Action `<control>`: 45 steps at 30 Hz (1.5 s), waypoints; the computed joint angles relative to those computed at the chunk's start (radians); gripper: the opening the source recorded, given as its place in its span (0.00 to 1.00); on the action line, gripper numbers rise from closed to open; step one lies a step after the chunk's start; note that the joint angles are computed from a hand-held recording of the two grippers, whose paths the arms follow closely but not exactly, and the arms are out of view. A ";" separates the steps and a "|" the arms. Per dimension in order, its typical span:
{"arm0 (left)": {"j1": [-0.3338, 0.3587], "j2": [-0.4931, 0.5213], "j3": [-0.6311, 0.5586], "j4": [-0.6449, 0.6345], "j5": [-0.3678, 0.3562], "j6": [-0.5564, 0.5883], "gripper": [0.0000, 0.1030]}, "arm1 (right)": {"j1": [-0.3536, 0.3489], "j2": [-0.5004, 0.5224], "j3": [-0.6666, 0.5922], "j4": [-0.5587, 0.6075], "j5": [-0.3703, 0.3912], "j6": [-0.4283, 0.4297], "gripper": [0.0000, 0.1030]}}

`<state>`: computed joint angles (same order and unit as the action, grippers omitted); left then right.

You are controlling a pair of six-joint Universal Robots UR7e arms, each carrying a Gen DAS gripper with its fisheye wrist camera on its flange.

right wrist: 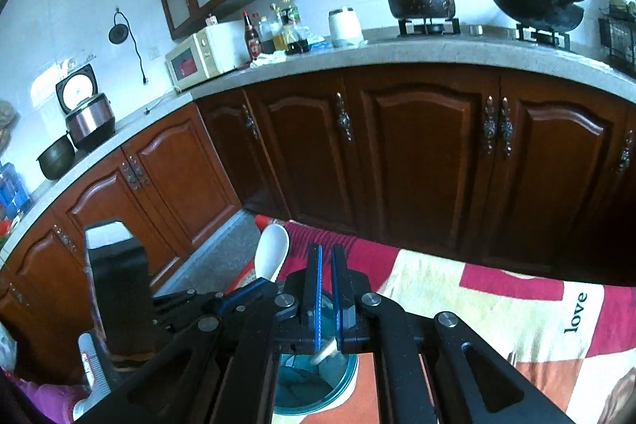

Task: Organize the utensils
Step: 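Carry the white spoon over the white cup with left tool while right tool carries the chopstick, then lower the white spoon into the cup and open the left tool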

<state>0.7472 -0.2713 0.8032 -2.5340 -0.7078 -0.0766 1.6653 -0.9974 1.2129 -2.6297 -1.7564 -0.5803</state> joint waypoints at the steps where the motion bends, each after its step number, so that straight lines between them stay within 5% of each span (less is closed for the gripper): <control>1: -0.001 -0.003 0.010 -0.012 0.004 0.006 0.01 | -0.003 0.003 -0.004 0.014 0.000 0.001 0.04; 4: -0.004 -0.014 0.039 -0.039 0.009 0.005 0.01 | -0.019 0.014 -0.011 0.083 -0.001 0.014 0.04; 10: -0.005 -0.041 0.087 -0.061 -0.023 -0.004 0.01 | -0.058 -0.008 0.011 0.042 -0.027 0.055 0.05; 16: -0.005 -0.056 0.126 -0.109 -0.053 0.017 0.02 | -0.116 0.013 -0.048 0.178 -0.045 0.142 0.07; 20: -0.002 -0.060 0.127 -0.101 -0.064 0.010 0.02 | -0.148 0.061 -0.108 0.290 -0.023 0.189 0.28; 31: 0.000 -0.059 0.118 -0.079 -0.094 0.013 0.01 | -0.172 0.214 -0.310 0.436 -0.039 0.242 0.28; 37: 0.003 -0.061 0.113 -0.070 -0.100 0.003 0.02 | -0.157 0.275 -0.383 0.484 -0.111 0.196 0.23; 42: 0.004 -0.063 0.115 -0.068 -0.100 0.004 0.02 | -0.152 0.308 -0.409 0.470 -0.143 0.153 0.01; 45: 0.003 -0.063 0.120 -0.073 -0.099 0.009 0.02 | -0.155 0.284 -0.377 0.454 -0.157 0.145 0.00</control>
<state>0.7498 -0.3347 0.9232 -2.6073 -0.8073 -0.0680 1.5106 -0.7139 0.8360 -2.1752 -1.9136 -0.4358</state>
